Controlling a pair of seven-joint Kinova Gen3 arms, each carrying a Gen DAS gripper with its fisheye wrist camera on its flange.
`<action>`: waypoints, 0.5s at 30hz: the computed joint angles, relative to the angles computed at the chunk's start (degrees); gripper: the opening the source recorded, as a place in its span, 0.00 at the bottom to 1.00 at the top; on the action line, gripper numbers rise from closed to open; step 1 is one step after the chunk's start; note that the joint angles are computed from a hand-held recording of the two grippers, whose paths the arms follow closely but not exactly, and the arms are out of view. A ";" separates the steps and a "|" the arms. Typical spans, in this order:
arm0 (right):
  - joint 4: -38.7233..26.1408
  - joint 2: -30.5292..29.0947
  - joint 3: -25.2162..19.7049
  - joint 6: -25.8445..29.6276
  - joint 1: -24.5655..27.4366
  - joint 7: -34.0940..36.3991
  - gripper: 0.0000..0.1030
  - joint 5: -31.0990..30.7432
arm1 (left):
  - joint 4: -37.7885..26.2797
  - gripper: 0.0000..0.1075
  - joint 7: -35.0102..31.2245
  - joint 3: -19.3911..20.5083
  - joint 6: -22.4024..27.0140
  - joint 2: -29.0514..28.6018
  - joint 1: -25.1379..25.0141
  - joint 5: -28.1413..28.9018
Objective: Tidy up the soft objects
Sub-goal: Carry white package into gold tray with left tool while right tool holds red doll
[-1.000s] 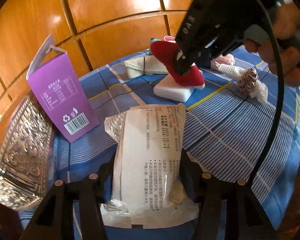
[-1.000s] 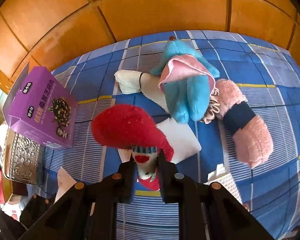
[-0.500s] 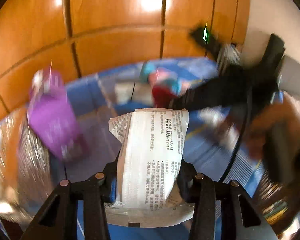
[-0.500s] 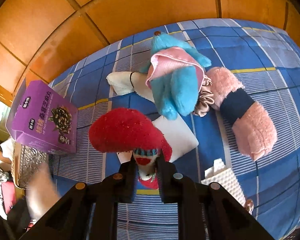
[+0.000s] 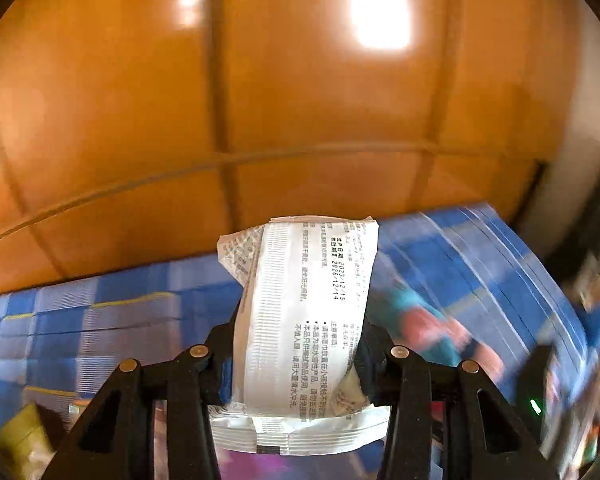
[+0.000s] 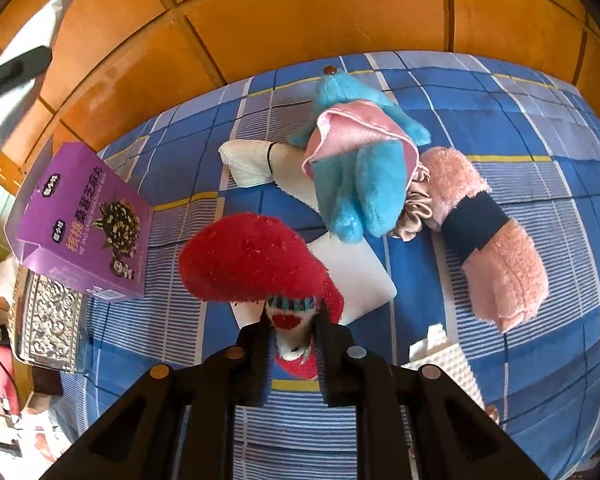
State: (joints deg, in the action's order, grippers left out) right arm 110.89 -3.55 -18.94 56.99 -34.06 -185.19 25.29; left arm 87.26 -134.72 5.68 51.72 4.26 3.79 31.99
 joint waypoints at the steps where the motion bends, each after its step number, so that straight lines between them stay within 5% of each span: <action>1: -0.28 0.30 -0.07 0.38 -0.07 0.34 0.15 0.15 | -1.04 0.44 1.32 -0.51 -1.00 0.81 -0.25 -0.95; 8: -1.83 1.83 0.07 2.97 -1.39 1.57 0.16 1.05 | -6.49 0.44 9.04 -4.46 -4.60 4.18 -7.44 -5.83; 15: -4.14 4.37 0.11 7.55 -4.28 1.83 0.16 3.32 | -1.59 0.44 2.30 -7.76 -5.27 3.79 -20.05 -0.66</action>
State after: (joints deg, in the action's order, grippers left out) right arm 106.75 0.82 -18.83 64.54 -38.34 -183.36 28.61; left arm 85.67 -132.42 -2.09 46.46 8.06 -16.25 31.34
